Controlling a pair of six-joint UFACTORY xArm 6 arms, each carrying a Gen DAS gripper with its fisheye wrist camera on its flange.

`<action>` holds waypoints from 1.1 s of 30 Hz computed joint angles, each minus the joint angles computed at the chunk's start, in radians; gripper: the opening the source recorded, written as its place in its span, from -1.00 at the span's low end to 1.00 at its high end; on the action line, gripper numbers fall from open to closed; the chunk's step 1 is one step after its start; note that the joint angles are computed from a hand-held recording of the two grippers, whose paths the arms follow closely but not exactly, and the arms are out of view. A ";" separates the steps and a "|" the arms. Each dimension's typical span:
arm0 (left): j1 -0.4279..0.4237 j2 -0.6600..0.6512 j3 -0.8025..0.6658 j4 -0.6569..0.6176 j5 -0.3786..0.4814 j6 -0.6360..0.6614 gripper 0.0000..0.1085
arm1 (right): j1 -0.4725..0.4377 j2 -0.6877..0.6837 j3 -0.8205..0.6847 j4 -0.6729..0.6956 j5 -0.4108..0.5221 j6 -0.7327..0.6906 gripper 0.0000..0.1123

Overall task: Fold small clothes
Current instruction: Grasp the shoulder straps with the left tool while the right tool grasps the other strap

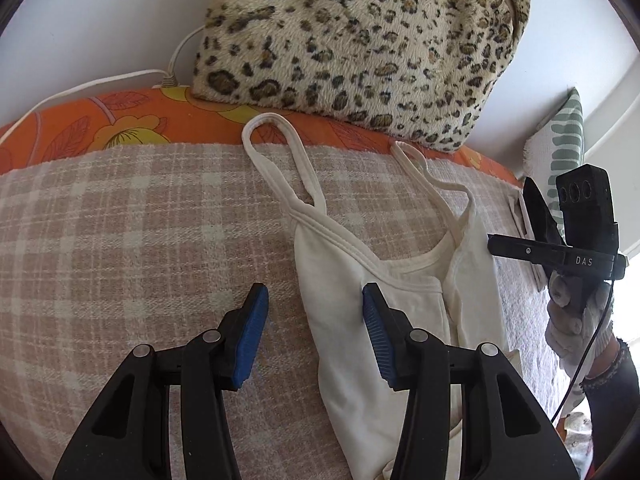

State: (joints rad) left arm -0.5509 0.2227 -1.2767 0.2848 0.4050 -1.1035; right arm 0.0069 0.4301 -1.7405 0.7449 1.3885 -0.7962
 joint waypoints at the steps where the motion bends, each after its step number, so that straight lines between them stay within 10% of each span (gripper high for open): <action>1: 0.002 0.004 -0.005 0.013 0.001 0.003 -0.13 | 0.008 0.009 -0.008 -0.004 -0.007 0.000 -0.22; 9: 0.001 0.057 -0.105 0.025 0.093 0.069 -0.35 | 0.046 0.048 -0.054 -0.031 -0.039 0.009 -0.24; 14: 0.008 0.079 -0.131 0.020 0.080 0.071 -0.90 | 0.080 0.033 -0.037 -0.075 -0.071 0.009 -0.77; 33: -0.069 -0.091 -0.029 0.271 -0.043 -0.127 -0.97 | -0.015 -0.195 0.100 0.075 0.037 -0.111 -0.85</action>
State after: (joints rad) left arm -0.6196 0.1313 -1.3060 0.5560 0.3624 -1.2300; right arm -0.0080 0.2352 -1.6407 0.8195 1.4254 -0.9073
